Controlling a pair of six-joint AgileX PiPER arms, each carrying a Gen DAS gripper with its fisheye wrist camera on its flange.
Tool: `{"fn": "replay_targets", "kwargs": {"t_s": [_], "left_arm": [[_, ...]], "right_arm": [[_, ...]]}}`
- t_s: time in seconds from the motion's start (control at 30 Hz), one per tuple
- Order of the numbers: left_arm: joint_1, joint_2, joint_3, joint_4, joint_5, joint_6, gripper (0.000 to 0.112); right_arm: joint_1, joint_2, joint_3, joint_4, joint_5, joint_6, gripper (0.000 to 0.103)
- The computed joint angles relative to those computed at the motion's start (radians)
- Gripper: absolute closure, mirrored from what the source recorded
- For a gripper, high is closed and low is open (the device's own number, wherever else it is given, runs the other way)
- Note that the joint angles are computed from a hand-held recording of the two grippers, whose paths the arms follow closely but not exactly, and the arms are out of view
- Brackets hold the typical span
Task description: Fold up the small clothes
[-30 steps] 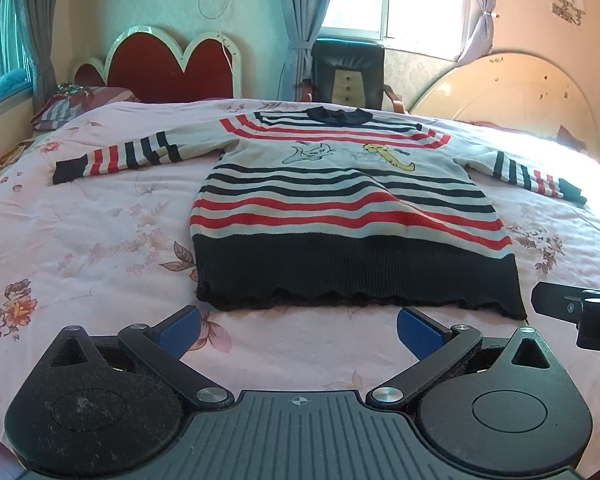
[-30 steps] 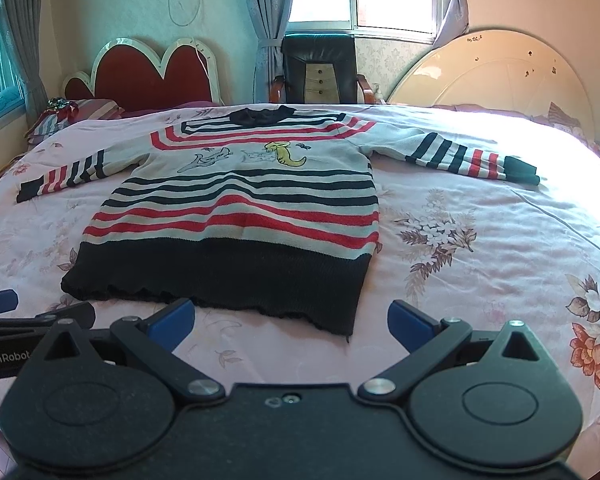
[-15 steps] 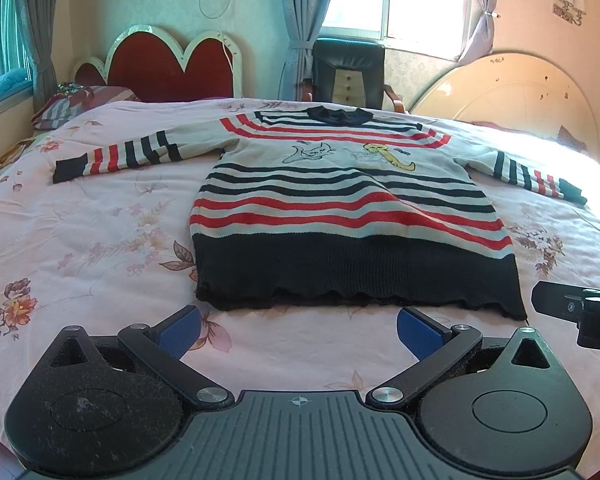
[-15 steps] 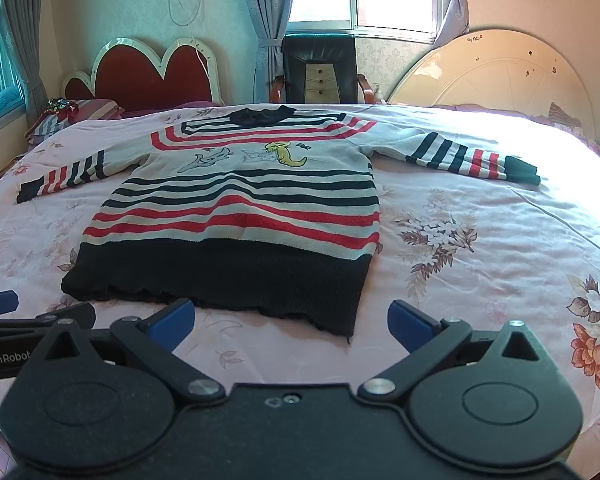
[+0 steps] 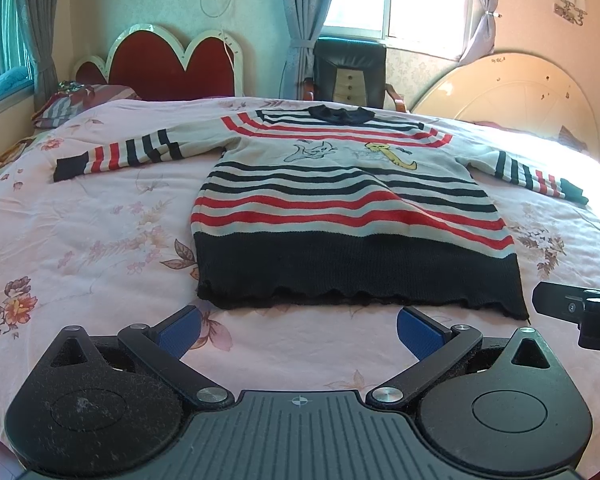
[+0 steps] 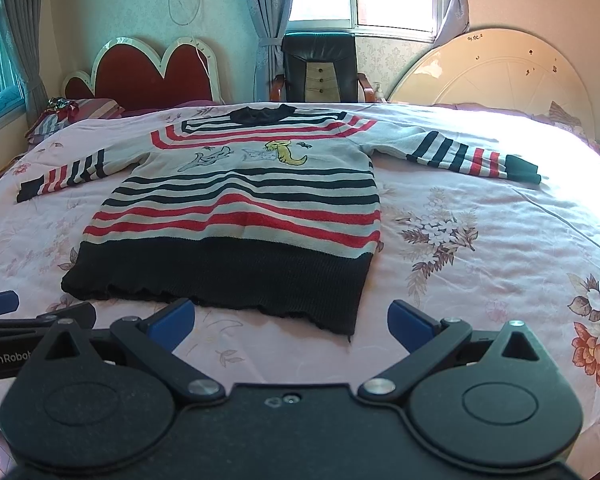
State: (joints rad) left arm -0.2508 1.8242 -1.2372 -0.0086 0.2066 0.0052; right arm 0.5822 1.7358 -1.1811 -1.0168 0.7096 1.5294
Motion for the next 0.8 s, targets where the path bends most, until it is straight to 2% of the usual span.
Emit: {"fn": "replay_targets", "kwargs": {"t_s": [0.7,0.77,0.8], "left_arm": [[0.02,0.02,-0.017,-0.053,0.007,0.058,0.009],[0.019,0.027,-0.027,-0.105,0.016,0.11,0.009],[0.019,0.039,-0.046,-0.179,0.041,0.19,0.009]], "right_arm": [[-0.014,0.031,-0.044,0.05,-0.004,-0.07,0.001],[-0.023,0.028,-0.041,0.062,-0.013,-0.079,0.001],[-0.033,0.024,-0.035,0.075,-0.029,-0.088,0.001]]}}
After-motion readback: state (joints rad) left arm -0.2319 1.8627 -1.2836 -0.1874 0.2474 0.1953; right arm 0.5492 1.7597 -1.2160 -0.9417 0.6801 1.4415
